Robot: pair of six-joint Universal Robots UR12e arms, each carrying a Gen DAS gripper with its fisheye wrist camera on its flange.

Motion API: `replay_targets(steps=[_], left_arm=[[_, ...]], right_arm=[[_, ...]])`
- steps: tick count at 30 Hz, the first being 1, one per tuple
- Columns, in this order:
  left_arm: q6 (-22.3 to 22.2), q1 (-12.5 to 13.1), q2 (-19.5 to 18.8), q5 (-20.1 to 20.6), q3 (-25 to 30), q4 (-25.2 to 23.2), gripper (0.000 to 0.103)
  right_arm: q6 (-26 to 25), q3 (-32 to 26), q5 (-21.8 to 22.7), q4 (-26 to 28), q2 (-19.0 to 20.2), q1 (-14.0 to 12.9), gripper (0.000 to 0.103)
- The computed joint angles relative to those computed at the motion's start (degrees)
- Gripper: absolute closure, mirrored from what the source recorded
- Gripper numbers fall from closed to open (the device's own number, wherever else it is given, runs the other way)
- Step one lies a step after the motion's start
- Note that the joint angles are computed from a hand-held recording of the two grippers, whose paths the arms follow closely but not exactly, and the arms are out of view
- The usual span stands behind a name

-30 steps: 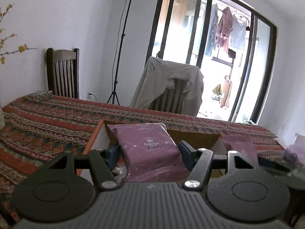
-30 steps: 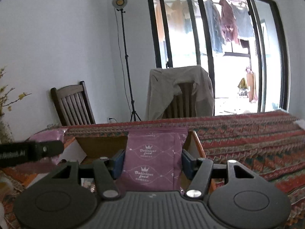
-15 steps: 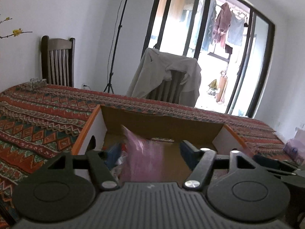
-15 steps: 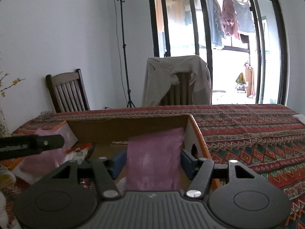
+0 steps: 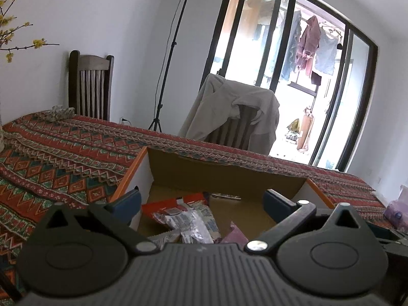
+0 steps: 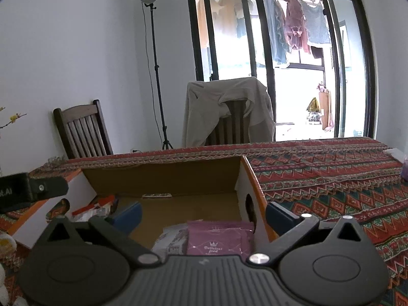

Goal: Organize snacks
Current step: 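Open both tools to release the pink packets into the box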

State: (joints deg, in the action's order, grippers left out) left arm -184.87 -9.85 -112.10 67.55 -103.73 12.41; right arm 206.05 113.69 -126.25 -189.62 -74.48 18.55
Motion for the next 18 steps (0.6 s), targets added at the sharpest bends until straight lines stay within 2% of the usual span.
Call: replay_targets(steps=[7,10,18], left_arm=[[-1.1,-0.8,1.3,2.8,0.3,-2.3,0.000],[-1.6,-0.8,2.5,3.8,0.1,-3.8,0.000],[-1.1,0.3,5.6,3.3,-1.9,-5.3,0.000]], right_arm=[[-1.2,-0.2,-1.3,-0.8,-0.4,0.5,0.000],[-0.3,-0.3,-2.0,0.6,-1.3,0.9,0.000],[0.4,0.1,-3.4,3.2,-3.5,3.0,0.000]])
